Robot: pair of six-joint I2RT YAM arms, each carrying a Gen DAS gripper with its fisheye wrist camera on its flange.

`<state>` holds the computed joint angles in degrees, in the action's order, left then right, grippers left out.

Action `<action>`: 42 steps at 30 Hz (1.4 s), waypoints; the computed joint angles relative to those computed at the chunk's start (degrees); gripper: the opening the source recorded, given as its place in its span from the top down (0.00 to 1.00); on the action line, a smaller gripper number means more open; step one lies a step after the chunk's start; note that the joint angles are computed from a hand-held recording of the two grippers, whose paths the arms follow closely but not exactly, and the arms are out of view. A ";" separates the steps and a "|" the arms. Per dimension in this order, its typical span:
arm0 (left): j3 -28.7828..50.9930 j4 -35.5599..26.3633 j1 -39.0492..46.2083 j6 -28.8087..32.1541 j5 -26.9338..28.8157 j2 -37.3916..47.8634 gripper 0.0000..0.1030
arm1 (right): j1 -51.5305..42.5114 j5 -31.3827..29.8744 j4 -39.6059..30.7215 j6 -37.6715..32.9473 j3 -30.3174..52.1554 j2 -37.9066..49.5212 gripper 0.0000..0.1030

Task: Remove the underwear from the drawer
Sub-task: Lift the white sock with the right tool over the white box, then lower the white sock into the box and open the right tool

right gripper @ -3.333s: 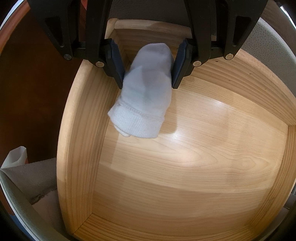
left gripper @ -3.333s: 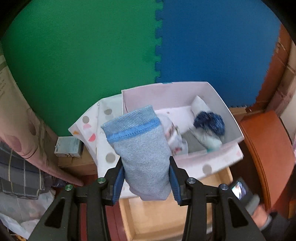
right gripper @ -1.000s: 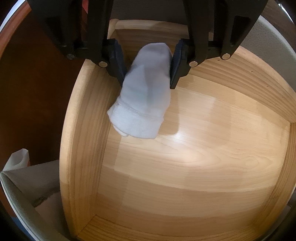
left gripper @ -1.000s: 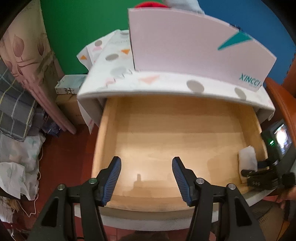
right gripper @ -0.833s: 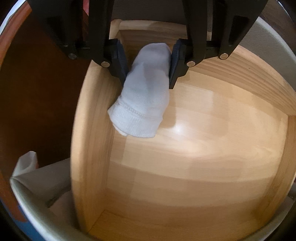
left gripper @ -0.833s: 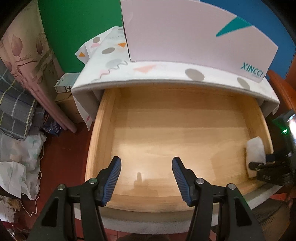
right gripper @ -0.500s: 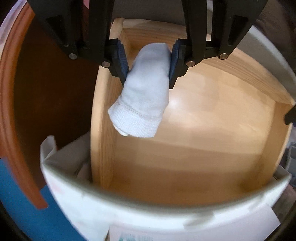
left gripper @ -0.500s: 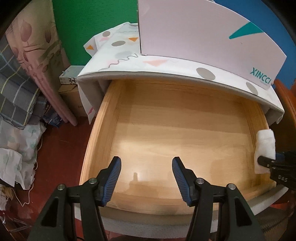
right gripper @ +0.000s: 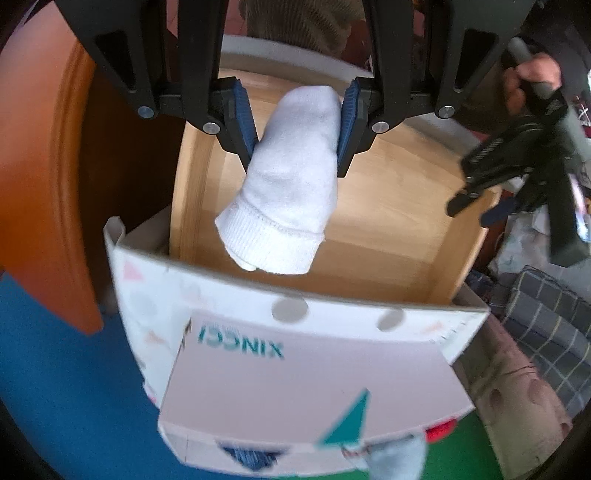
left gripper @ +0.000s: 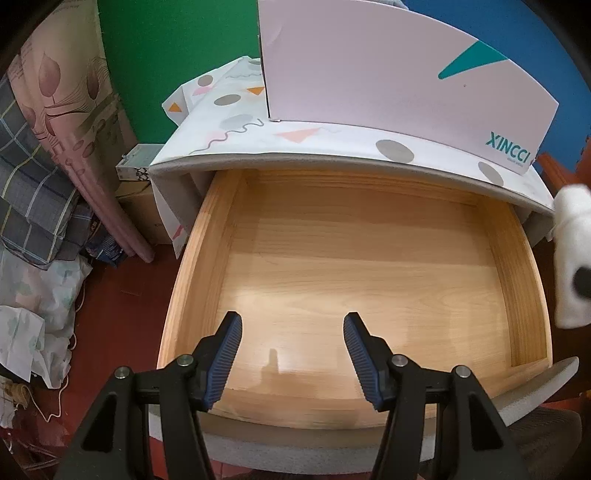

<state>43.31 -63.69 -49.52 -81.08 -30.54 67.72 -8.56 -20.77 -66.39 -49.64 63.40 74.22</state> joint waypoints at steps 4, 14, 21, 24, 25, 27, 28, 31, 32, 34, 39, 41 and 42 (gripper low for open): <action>-0.12 -0.03 -0.03 -0.25 0.08 -0.32 0.43 | 0.07 -1.65 -3.02 1.18 7.12 1.32 0.65; 0.17 0.08 0.30 0.22 0.32 0.62 0.43 | 8.34 -3.11 -3.83 14.80 27.95 7.24 0.65; 0.19 -0.22 -0.24 -0.35 0.25 0.44 0.43 | 16.03 0.72 -0.16 25.27 37.29 14.89 0.65; 0.05 0.00 -0.14 -0.06 0.25 0.07 0.43 | 19.08 2.94 -0.24 27.02 41.14 19.25 0.64; -0.02 0.11 0.01 0.11 0.30 -0.10 0.43 | 20.01 3.79 0.06 27.68 41.74 20.39 0.64; 0.03 0.04 -0.01 0.02 0.28 -0.11 0.43 | 22.11 5.98 0.56 28.84 43.11 23.13 0.64; 0.03 0.04 -0.01 0.02 0.28 -0.11 0.43 | 22.96 6.94 1.06 29.23 43.30 24.05 0.64; 0.16 -0.03 -0.01 -0.03 0.24 0.14 0.43 | 25.28 9.93 2.18 30.23 44.21 27.68 0.64; 0.18 -0.07 -0.02 -0.06 0.26 0.18 0.43 | 25.84 10.84 2.51 30.46 44.40 28.74 0.63; 0.14 0.32 0.37 0.56 0.56 0.27 0.43 | 26.71 11.99 3.33 30.87 44.65 30.74 0.63; 0.27 0.37 0.54 0.67 0.58 0.65 0.43 | 27.17 12.47 4.82 30.93 44.03 32.97 0.62; 0.27 0.41 0.53 0.72 0.74 0.70 0.43 | 27.37 12.41 5.60 30.98 42.98 33.16 0.61; 0.35 0.37 0.50 0.74 0.83 0.83 0.43 | 27.60 12.51 5.80 30.90 42.57 33.19 0.59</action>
